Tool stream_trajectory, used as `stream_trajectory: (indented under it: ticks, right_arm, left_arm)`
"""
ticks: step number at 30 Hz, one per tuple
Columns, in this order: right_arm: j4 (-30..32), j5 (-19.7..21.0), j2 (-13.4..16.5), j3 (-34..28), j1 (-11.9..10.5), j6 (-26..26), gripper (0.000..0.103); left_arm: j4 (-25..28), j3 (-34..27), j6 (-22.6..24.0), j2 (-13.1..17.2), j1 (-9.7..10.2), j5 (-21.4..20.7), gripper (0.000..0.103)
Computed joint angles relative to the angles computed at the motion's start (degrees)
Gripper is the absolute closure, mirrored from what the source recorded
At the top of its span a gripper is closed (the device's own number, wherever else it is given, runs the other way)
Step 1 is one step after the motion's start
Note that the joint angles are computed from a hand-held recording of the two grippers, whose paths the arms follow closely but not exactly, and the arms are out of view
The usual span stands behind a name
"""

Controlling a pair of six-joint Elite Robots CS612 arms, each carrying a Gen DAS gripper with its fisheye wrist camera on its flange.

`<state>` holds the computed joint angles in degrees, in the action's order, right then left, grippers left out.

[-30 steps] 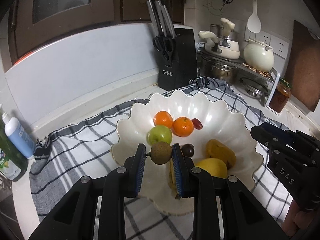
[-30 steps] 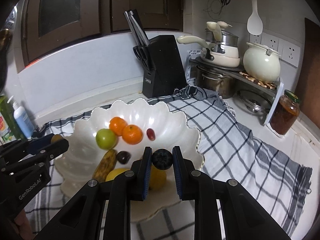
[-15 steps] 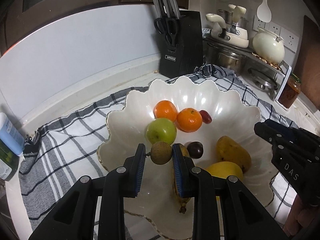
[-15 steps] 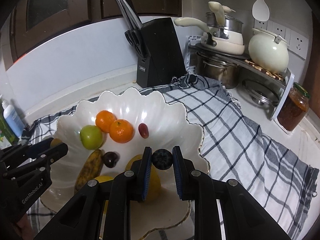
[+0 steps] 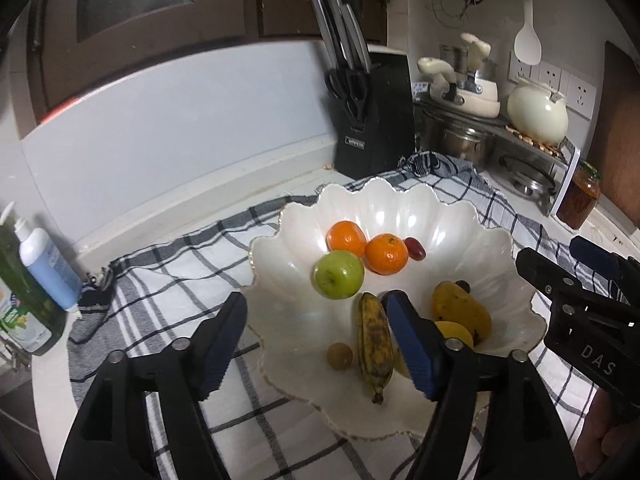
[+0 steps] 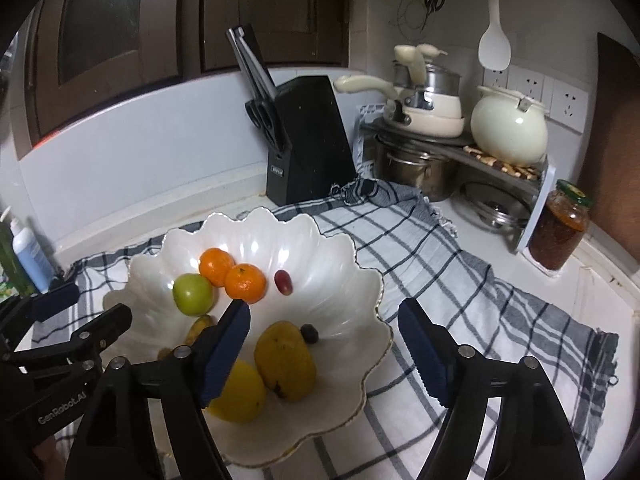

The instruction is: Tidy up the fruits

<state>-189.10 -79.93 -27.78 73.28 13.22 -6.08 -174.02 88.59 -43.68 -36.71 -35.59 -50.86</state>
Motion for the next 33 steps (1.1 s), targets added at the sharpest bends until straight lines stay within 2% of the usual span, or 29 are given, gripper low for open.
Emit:
stream_trajectory:
  ticks: [2, 7, 20, 25, 33]
  right_arm:
    - [-0.82, -0.09, -0.58, 0.98, -0.06, 0.24, 0.022]
    - [-2.53, 0.44, -2.16, 3.89, -0.3, 1.03, 0.021]
    - [-8.1, 2.01, -6.47, 12.82, -0.88, 1.53, 0.02]
    - [-10.69, 2.5, -8.01, 16.41, -1.11, 1.34, 0.02]
    - [-14.44, 3.63, -9.99, 21.85, -1.89, 1.1, 0.02]
  left_arm:
    - [0.2, 0.76, -0.55, -0.62, -0.44, 1.2, 0.021]
    - [-0.23, 3.14, -2.03, -2.27, -1.66, 3.36, 0.015]
    - [-1.54, 10.02, -7.24, -6.14, -5.49, 6.66, 0.008]
    - [-1.76, 12.66, -10.88, -7.51, -7.28, 8.59, 0.008]
    - [-0.91, 15.28, -13.65, -8.83, -9.72, 9.22, 0.008]
